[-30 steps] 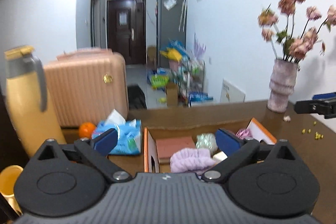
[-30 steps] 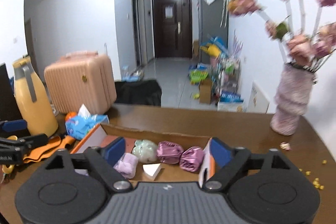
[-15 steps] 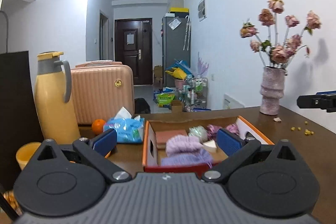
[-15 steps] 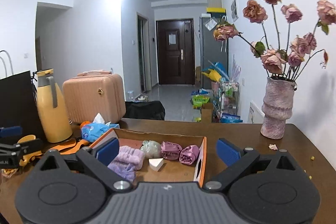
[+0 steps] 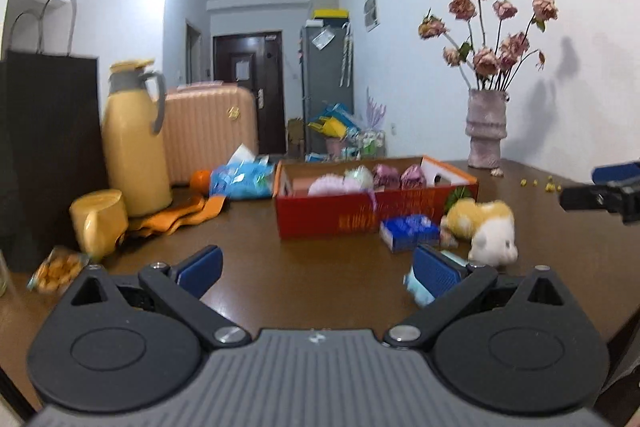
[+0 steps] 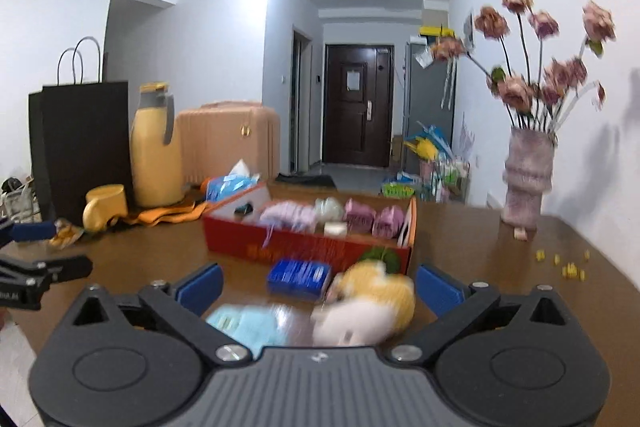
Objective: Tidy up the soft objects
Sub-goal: 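Move both grippers back to the yellow-and-white sheep plush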
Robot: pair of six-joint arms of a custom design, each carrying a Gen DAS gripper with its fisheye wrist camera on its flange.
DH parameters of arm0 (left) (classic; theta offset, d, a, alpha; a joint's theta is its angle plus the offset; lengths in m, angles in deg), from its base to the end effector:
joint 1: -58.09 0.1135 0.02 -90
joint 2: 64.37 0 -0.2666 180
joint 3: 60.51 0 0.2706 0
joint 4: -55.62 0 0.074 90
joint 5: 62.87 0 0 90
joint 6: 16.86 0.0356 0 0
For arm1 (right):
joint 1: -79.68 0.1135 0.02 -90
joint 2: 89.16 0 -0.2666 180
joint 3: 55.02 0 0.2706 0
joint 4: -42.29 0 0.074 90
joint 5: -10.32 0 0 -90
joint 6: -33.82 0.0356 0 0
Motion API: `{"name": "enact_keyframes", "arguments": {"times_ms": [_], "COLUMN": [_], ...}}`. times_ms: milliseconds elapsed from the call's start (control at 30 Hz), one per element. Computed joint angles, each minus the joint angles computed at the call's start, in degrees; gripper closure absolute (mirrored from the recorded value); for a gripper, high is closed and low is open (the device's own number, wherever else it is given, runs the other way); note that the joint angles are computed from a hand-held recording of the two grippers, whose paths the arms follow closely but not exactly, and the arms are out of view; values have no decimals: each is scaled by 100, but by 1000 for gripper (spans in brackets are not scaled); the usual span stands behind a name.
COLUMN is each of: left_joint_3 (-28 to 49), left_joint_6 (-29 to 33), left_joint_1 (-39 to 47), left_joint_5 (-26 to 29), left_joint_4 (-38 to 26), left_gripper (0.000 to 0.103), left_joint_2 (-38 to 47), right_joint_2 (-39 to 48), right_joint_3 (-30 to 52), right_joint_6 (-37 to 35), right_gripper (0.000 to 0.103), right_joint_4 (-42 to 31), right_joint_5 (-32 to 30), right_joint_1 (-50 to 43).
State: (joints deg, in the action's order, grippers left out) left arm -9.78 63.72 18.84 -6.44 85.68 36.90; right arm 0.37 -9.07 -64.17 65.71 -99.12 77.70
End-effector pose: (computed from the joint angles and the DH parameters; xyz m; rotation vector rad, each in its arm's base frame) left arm 0.2767 -0.2006 0.1298 0.1007 1.8639 -0.0203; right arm 0.3150 0.0010 0.1565 -0.3254 1.8793 0.2083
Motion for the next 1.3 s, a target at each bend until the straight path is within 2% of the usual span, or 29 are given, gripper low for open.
{"name": "enact_keyframes", "arguments": {"times_ms": [133, 200, 333, 500, 533, 600, 700, 1000, 1200, 1267, 1300], "left_joint_3": [-273, -280, -48, 386, 516, 762, 1191, 3091, 4400, 4795, 4982], "left_joint_6": [-659, -722, -664, -722, -708, -680, -611, -171, -241, -206, -180], "left_joint_1": [14, 55, 94, 199, 239, 298, 389, 486, 589, 599, 598], "left_joint_5": [377, 533, 528, 757, 833, 1000, 1288, 1700, 1752, 1735, 1722], "left_joint_4": [-476, -532, -651, -997, -1099, -1274, -1462, -2551, -3414, -3693, -3802], "left_gripper": [0, 0, 0, 0, 0, 0, 0, 0, 0, 0, 0], "left_joint_2": [-161, -107, 128, 439, 518, 643, 865, 1820, 2563, 2766, 2854], "right_joint_2": [-253, -306, -322, 122, 232, 432, 787, 1976, 3081, 3318, 3405], "right_joint_3": [-826, -998, -1023, -675, -554, -280, 182, 1712, 3257, 3586, 3734], "right_joint_6": [317, 375, 369, 665, 656, 609, 625, 1100, 1331, 1179, 1011], "right_gripper": [0, 0, 0, 1, 3, 14, 19, 17, 16, 19, 28], "right_joint_4": [306, 269, 191, 298, 236, 17, -291, -769, -1606, -1744, -1861], "right_joint_5": [-65, -147, 82, -95, -100, -158, -130, -87, 163, 360, 425], "right_joint_1": [-56, -117, -98, -243, -241, -259, -252, -255, -59, 52, 88]}}
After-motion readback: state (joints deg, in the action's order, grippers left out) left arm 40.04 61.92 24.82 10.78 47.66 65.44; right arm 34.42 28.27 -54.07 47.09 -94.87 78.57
